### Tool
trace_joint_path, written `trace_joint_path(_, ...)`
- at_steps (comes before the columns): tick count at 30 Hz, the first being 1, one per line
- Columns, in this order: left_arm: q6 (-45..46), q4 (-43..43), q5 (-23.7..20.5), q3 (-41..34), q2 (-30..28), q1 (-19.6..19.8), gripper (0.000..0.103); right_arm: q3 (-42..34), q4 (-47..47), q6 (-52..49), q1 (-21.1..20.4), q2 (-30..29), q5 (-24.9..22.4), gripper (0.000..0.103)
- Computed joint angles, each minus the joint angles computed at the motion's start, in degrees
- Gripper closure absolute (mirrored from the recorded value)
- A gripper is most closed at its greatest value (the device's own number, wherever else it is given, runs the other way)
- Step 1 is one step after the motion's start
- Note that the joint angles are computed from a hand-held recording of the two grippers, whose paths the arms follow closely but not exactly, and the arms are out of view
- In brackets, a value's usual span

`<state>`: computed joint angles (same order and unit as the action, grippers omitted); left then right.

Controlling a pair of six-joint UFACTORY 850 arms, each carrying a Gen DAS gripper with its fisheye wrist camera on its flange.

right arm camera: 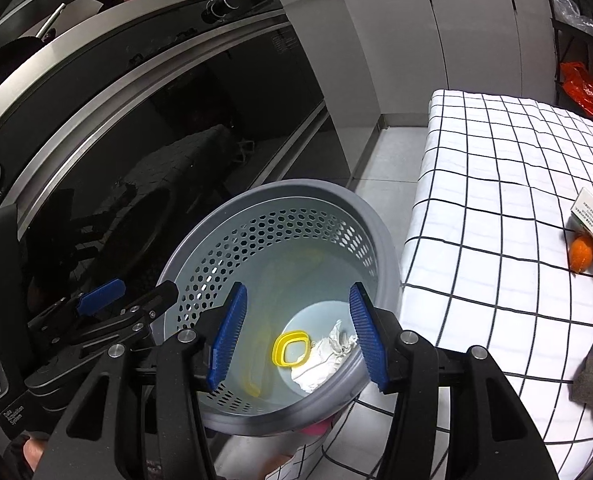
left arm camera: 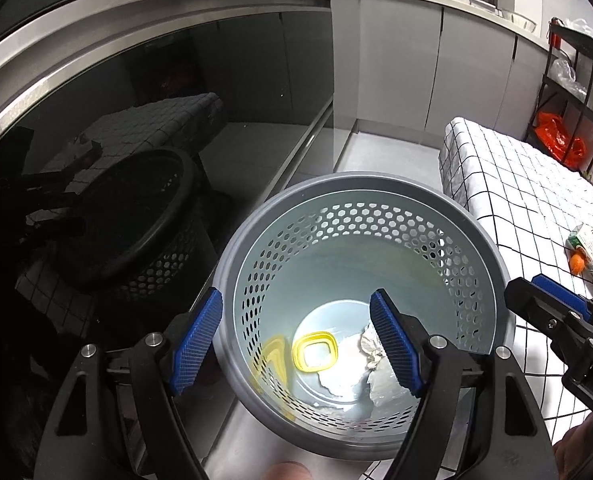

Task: Collect trash
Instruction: 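Move both tools back from the wastebasket toward the table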

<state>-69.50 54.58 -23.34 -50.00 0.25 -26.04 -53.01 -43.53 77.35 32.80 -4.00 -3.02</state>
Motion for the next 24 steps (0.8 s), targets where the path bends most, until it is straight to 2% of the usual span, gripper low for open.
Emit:
trace_joint_path(9, -3.5, 3.2, -0.4, 0.3, 0.9, -1.4, 0.027, 1.8, -13.5, 13.7, 0.0, 2.1, -1.5, 0.052)
trace_joint_path(24, -8.4, 7.6, 1.2, 0.4, 2.2, -4.6, 0.022, 6.3, -19.3, 20.2, -0.9, 7.8, -5.5, 0.046)
